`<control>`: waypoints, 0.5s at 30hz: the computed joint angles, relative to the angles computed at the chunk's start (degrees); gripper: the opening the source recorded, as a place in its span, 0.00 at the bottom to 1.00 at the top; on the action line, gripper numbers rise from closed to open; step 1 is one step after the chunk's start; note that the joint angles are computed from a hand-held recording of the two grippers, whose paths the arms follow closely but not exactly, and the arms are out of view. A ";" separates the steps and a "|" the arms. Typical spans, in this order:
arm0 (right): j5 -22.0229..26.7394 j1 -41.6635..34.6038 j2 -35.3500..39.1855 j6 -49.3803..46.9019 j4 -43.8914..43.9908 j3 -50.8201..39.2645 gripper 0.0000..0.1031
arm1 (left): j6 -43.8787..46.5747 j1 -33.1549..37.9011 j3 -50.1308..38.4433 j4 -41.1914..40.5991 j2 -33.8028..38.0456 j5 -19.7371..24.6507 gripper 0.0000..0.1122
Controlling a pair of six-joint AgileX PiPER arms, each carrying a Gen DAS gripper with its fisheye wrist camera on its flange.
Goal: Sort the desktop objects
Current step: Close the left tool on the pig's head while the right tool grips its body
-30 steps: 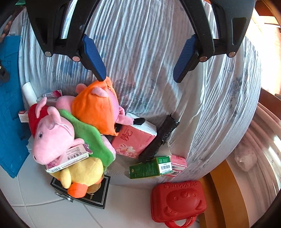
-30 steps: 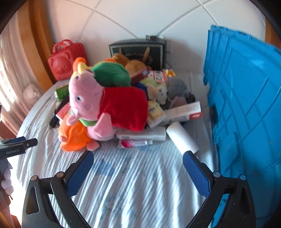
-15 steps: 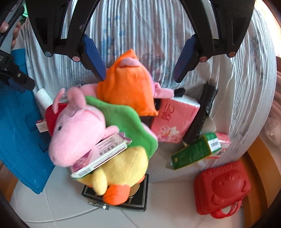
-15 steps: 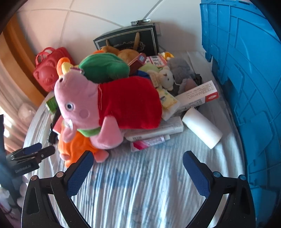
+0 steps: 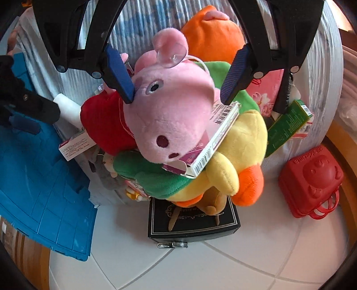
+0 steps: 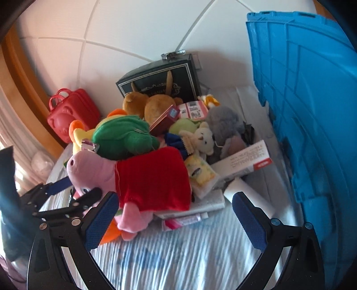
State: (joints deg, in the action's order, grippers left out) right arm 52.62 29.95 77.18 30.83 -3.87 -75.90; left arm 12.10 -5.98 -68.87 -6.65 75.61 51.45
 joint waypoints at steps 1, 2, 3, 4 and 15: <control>-0.46 -1.13 1.34 -2.75 2.15 -0.25 1.00 | 1.11 0.72 -0.28 -1.83 0.77 0.13 0.70; -0.89 -1.90 2.56 -5.00 3.84 -0.42 1.00 | 1.60 0.98 -0.18 -2.54 1.04 -0.16 0.74; -1.11 -2.50 4.46 -7.21 5.42 -0.84 1.00 | 1.04 0.53 0.15 -1.84 1.02 -0.80 0.79; -1.47 -2.82 5.82 -8.52 6.62 -1.17 1.00 | 0.68 0.27 0.86 -0.78 0.85 -2.05 0.81; -5.30 -8.81 13.62 -25.84 26.01 -1.78 1.00 | 17.98 9.82 1.21 -16.95 3.29 -1.12 0.81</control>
State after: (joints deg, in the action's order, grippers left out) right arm 47.32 21.14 90.81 4.99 22.14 -77.68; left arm 30.08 3.83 -67.66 -23.60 78.90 50.32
